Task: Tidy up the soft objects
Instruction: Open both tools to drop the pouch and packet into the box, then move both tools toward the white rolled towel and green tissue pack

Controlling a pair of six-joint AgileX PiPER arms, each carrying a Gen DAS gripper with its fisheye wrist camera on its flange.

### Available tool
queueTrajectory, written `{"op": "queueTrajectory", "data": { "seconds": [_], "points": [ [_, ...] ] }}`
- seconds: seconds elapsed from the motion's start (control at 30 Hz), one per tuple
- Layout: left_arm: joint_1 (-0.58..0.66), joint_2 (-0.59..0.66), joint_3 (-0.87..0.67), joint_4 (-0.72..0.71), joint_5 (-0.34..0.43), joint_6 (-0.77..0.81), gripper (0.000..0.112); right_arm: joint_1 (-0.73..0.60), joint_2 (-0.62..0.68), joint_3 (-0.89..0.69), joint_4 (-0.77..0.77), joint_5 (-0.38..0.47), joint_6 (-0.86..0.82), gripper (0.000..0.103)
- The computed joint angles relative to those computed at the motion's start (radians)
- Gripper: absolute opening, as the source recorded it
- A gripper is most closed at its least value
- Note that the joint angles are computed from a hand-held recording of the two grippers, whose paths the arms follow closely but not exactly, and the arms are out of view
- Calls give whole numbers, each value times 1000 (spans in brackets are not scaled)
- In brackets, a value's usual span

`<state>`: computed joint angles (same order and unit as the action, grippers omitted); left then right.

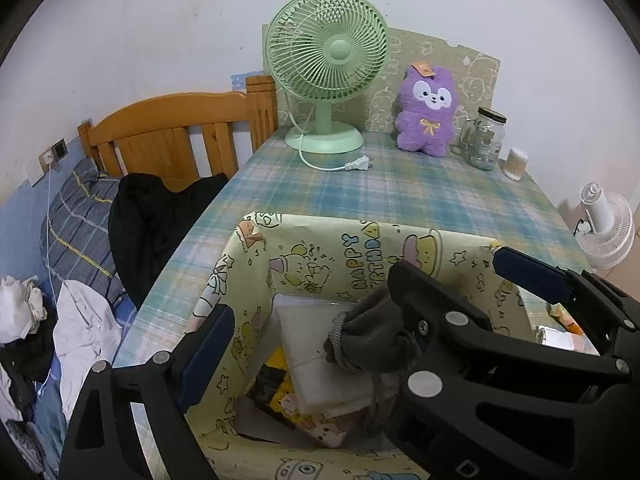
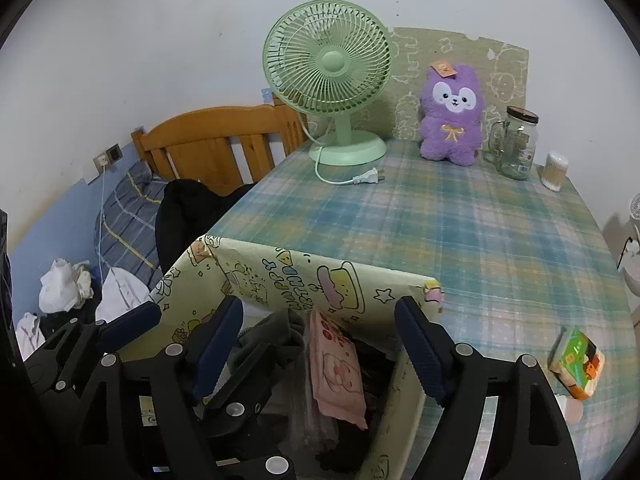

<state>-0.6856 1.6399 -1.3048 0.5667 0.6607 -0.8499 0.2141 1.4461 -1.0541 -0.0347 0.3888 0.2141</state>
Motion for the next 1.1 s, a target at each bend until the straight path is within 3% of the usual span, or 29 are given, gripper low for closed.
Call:
{"op": "queueTrajectory", "data": {
  "seconds": [0.23, 0.5, 1.1],
  "points": [
    [-42, -39, 11, 28, 9, -42, 95, -5, -76, 34, -55, 7, 59, 90],
    [-114, -63, -6, 112, 55, -121, 96, -21, -160, 63, -101, 22, 94, 91],
    [-284, -73, -89, 211, 155, -211, 97, -143, -352, 112, 11, 88, -57, 91]
  ]
}}
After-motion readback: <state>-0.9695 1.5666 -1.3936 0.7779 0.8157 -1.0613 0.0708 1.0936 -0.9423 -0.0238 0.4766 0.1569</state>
